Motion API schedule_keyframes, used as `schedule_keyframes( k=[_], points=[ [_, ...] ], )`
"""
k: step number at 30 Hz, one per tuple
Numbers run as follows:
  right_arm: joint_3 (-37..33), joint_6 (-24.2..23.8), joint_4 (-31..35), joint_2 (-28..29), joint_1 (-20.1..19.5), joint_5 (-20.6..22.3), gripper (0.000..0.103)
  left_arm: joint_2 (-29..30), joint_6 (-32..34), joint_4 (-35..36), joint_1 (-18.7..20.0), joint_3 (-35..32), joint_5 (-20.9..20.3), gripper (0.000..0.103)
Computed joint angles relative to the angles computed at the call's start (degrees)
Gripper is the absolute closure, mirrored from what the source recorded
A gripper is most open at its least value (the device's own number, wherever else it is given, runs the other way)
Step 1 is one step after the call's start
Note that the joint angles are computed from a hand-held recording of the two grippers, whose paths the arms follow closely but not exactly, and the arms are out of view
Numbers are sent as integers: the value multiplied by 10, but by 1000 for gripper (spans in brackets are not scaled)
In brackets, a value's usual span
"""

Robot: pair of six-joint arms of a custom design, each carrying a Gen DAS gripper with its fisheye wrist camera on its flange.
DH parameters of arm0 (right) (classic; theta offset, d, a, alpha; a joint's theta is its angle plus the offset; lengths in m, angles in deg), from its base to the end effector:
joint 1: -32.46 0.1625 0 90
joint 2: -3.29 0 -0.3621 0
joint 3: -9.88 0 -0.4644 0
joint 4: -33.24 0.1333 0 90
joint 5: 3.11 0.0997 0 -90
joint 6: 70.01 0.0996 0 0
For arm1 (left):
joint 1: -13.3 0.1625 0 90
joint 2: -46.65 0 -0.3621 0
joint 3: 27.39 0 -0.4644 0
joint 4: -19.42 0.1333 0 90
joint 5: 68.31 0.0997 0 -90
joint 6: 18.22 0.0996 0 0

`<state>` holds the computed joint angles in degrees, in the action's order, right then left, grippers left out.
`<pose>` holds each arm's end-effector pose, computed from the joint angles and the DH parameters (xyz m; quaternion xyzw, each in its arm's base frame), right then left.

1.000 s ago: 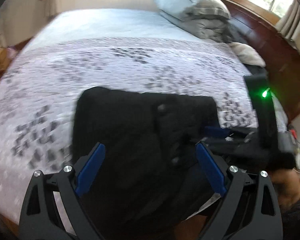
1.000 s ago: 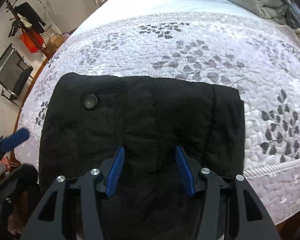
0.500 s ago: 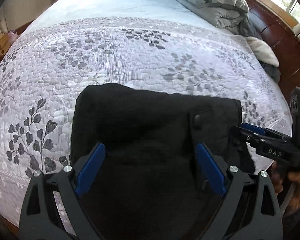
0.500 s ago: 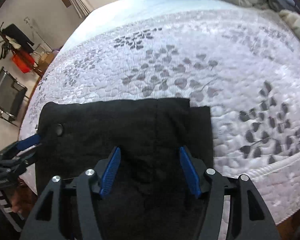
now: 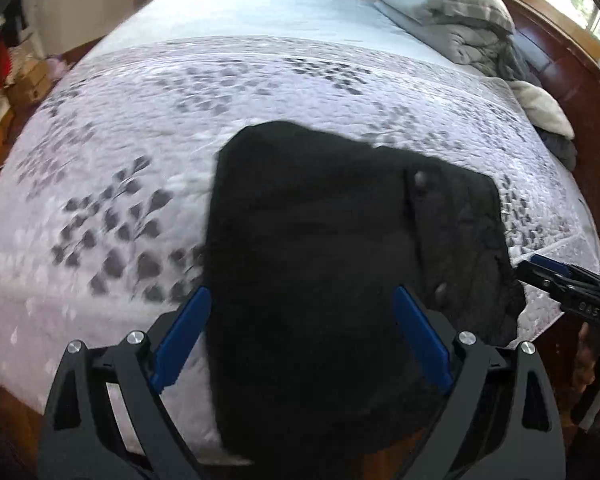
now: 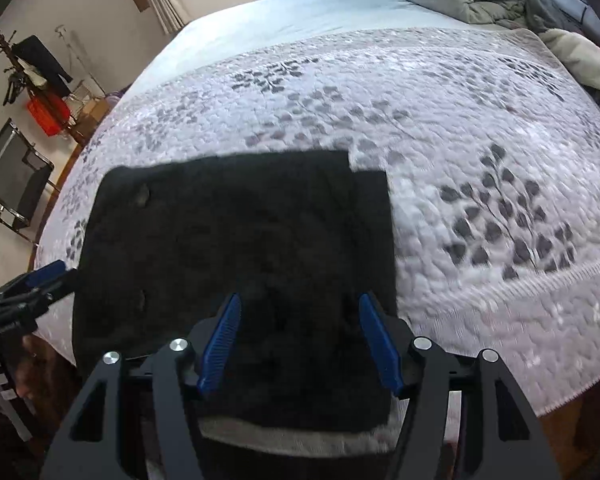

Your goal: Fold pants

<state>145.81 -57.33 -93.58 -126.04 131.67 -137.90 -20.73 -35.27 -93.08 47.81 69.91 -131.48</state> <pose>0.1189 -0.3389 0.3783 -0.1263 -0.8892 0.3065 0.3154 -0.4175 -0.5033 0.1641 0.3337 0.9116 -0.0862 0.2239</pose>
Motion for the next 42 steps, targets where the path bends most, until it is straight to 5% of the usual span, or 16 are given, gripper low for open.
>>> schedule_keyframes(
  k=[5, 13, 23, 34, 42],
  points=[
    [13, 18, 44, -2, 5, -32, 40, -25, -3, 8, -10, 37, 27, 11],
    [42, 6, 19, -28, -40, 4, 31, -6, -24, 33, 4, 30, 20, 9],
    [40, 26, 63, -35, 30, -40, 31, -51, -27, 52, -9, 49, -16, 11],
    [70, 26, 50, -57, -13, 4, 30, -47, -40, 50, 0, 70, -12, 3],
    [64, 39, 72, -96, 3, -3, 30, -57, -27, 54, -6, 58, -25, 4]
  ],
)
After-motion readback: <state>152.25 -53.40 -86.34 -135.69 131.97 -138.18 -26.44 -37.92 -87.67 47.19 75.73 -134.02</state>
